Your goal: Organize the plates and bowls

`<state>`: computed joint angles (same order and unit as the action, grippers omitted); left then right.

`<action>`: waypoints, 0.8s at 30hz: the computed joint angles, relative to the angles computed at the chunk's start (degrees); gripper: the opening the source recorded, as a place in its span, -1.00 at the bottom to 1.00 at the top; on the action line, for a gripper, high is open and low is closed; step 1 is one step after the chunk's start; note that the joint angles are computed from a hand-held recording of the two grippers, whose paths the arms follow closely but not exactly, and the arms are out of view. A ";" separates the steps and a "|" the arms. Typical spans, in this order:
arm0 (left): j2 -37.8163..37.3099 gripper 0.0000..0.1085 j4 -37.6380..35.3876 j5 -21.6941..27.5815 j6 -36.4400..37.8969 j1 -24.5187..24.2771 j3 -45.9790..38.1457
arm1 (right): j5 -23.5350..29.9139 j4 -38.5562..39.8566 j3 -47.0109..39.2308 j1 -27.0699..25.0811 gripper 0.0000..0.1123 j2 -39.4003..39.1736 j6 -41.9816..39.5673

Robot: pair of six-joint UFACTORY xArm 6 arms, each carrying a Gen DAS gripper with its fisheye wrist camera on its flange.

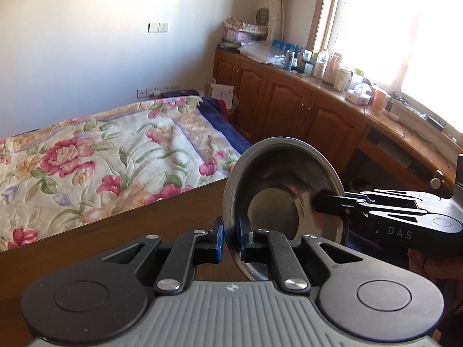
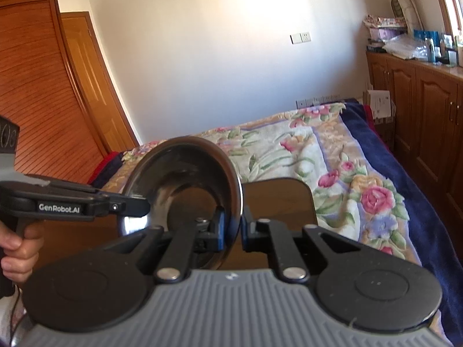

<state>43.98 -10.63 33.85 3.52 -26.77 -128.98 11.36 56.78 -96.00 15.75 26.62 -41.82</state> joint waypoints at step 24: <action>-29.53 -0.78 -2.64 -19.59 3.28 -1.35 42.65 | -6.48 5.25 9.84 5.43 -0.80 -10.60 -7.40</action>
<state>14.45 -13.27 14.27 6.79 -28.12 -86.32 4.88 62.03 -86.16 21.17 16.02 -49.22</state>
